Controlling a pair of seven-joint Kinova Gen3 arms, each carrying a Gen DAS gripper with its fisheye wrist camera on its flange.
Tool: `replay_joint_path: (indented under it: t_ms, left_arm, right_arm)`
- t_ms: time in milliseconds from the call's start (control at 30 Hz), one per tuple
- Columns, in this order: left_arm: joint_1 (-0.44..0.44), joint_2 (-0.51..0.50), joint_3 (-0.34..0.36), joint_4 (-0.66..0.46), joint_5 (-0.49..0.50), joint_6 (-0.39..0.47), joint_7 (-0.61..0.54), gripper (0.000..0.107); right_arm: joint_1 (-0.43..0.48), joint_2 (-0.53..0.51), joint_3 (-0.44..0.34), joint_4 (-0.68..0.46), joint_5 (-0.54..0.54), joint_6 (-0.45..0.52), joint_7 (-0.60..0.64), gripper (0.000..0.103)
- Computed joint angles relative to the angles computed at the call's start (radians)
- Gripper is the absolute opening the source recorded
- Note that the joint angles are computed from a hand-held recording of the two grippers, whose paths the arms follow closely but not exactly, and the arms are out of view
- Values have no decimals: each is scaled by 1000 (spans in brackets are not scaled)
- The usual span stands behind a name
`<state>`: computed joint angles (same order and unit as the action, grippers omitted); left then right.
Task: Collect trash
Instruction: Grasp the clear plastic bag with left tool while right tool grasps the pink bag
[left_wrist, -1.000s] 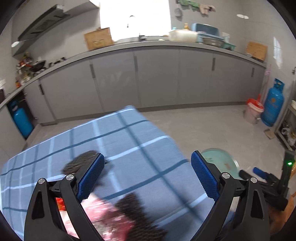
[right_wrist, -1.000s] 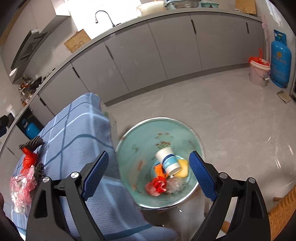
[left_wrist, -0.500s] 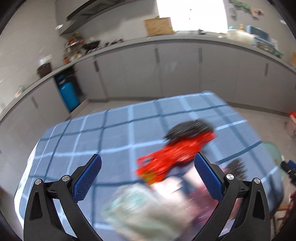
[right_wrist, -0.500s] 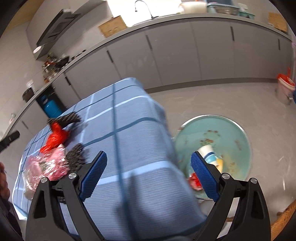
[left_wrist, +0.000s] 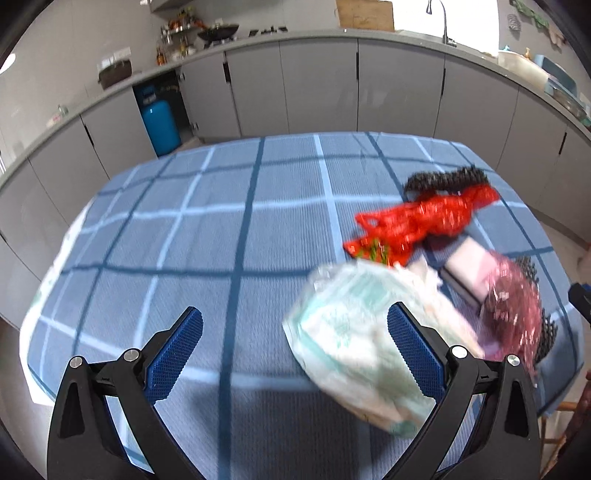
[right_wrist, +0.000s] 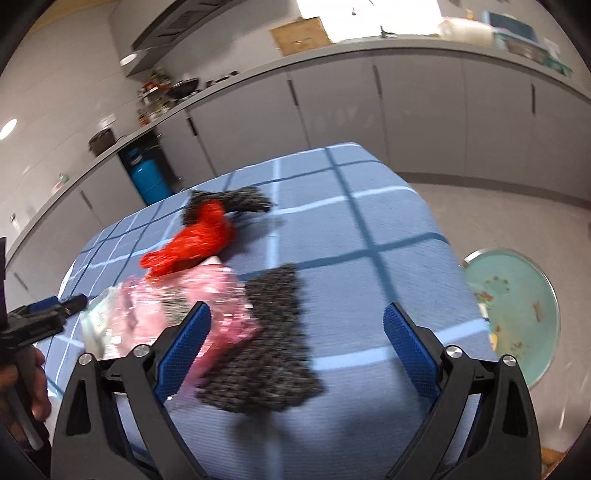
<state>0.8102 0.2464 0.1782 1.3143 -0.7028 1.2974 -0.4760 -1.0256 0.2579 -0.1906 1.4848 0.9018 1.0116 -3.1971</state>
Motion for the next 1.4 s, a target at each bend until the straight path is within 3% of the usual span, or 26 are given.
replay_joint_path:
  t_ms: [333,367,467,600,700,967,1400]
  left_arm:
    - [-36,12,4,58,127,-105,-12,98]
    - [-39,7,2,68,130,-125,-9,93]
    - [-66,-11,15,88,160,-186,-46,47]
    - [-55,-29,11,102,139,-219,-69,21]
    - [-55,-43,15,110,126,-227,-76,14]
    - [-32,-78,25,98,-30,-168,-34,10]
    - [-25,-45,25,48,-102,-41,-31,10]
  right_arm:
    - [-31,52,17,-77,-36,11,93,96]
    - [-35,54,20,-80,-38,14,99,96]
    - [-40,61,28,-90,-46,18,108,96]
    - [-46,68,36,-102,-51,22,116,96]
    - [-49,73,40,-113,-55,23,131,96]
    - [-66,84,50,-142,-42,33,149,96]
    - [-118,178,77,-309,-69,53,352,96]
